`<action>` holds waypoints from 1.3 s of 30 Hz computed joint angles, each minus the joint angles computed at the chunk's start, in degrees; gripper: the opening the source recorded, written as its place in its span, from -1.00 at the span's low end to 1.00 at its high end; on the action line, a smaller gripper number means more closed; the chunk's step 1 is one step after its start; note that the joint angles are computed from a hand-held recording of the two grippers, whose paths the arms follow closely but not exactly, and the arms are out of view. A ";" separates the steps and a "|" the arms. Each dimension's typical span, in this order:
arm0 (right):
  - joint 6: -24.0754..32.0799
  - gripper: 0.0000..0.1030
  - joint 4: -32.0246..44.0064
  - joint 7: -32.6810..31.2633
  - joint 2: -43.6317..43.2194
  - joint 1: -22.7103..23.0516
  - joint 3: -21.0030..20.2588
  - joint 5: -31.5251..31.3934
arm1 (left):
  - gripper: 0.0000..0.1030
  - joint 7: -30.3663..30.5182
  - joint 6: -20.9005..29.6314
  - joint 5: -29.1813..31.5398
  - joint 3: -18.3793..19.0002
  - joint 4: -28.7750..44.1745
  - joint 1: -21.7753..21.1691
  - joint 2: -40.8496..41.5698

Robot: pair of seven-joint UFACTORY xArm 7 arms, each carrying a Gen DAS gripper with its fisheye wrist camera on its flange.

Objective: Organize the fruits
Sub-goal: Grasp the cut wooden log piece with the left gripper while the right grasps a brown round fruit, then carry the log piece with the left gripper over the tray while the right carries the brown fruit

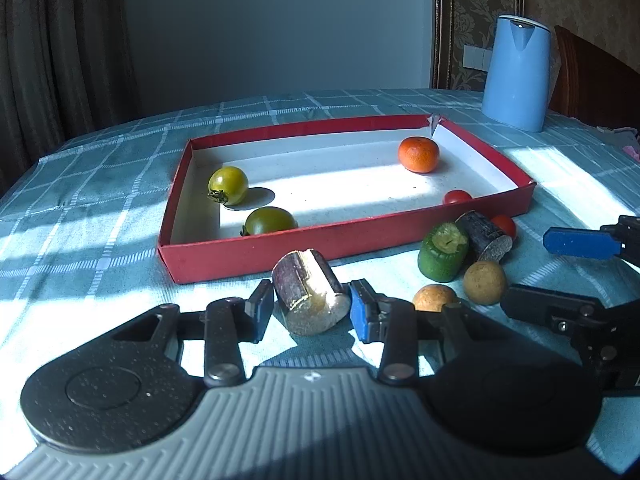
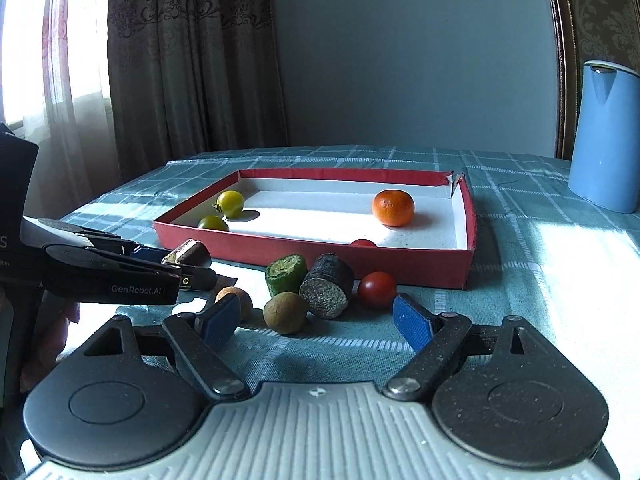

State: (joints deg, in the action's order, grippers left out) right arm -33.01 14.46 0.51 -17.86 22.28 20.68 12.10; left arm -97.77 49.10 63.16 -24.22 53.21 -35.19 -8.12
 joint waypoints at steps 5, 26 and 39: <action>6.62 -0.21 3.42 -6.41 0.65 -4.61 8.45 7.74 | -0.29 0.06 0.65 -0.87 0.15 0.10 -0.04 0.07; 3.55 -0.49 4.22 16.42 4.45 4.72 -11.67 -18.00 | -0.29 0.57 0.16 0.66 -0.26 -0.21 -0.10 -0.19; -4.01 -0.49 1.10 14.78 3.36 1.53 -6.69 -14.75 | -0.29 -2.40 4.00 3.69 -1.34 -0.23 -1.05 -0.59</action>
State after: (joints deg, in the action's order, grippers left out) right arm -37.02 15.55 15.28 -14.50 23.81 13.99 -2.65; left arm -100.17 53.10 66.85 -25.56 52.97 -36.24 -8.72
